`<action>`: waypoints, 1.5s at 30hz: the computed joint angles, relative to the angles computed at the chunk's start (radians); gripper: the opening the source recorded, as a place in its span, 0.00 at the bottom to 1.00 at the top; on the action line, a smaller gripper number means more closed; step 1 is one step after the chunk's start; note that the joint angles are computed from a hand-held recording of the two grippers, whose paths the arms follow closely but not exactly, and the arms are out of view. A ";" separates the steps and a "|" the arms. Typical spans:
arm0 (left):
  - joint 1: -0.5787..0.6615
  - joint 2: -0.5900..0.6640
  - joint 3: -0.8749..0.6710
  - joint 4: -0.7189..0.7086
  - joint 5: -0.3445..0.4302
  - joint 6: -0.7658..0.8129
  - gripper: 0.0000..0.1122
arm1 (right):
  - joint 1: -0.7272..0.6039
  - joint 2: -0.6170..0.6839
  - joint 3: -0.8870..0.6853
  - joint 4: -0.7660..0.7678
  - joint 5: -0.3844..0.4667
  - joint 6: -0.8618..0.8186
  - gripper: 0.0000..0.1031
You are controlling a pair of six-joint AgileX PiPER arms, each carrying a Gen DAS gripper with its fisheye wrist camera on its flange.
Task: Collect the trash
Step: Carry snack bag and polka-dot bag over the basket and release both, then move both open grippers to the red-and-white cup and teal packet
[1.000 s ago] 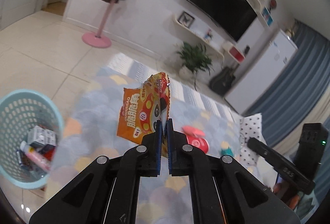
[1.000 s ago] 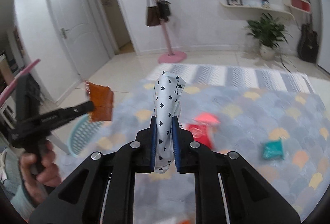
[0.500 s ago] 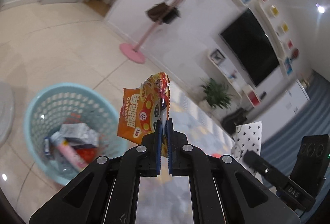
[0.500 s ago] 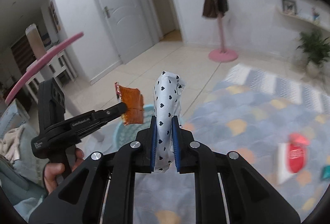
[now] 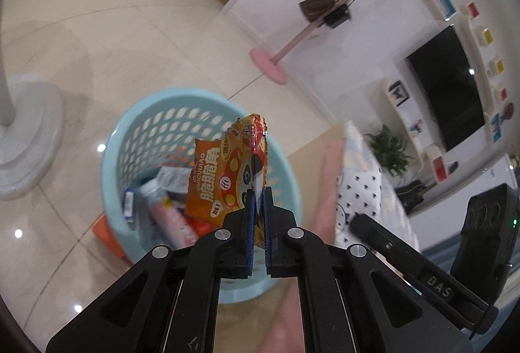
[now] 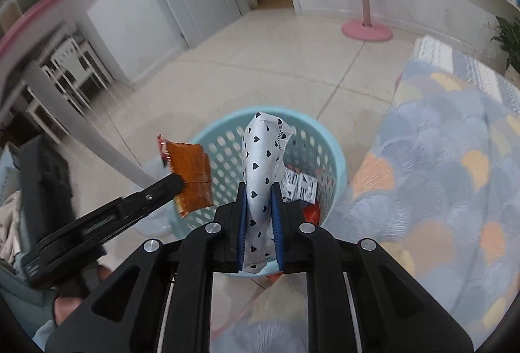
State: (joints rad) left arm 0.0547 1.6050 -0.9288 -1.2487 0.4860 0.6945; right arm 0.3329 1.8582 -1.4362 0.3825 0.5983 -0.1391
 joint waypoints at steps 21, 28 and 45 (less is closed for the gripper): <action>-0.048 -0.079 -0.007 0.176 -0.056 -0.184 0.36 | -0.040 -0.059 0.097 -0.036 -0.077 -0.025 0.60; -0.191 -0.166 -0.114 0.349 -0.067 -0.346 0.42 | -0.160 -0.318 0.190 -0.110 -0.038 -0.005 0.60; -0.839 0.153 -0.891 1.127 0.150 -1.040 0.62 | -1.240 -0.513 0.144 0.404 0.331 -0.749 0.60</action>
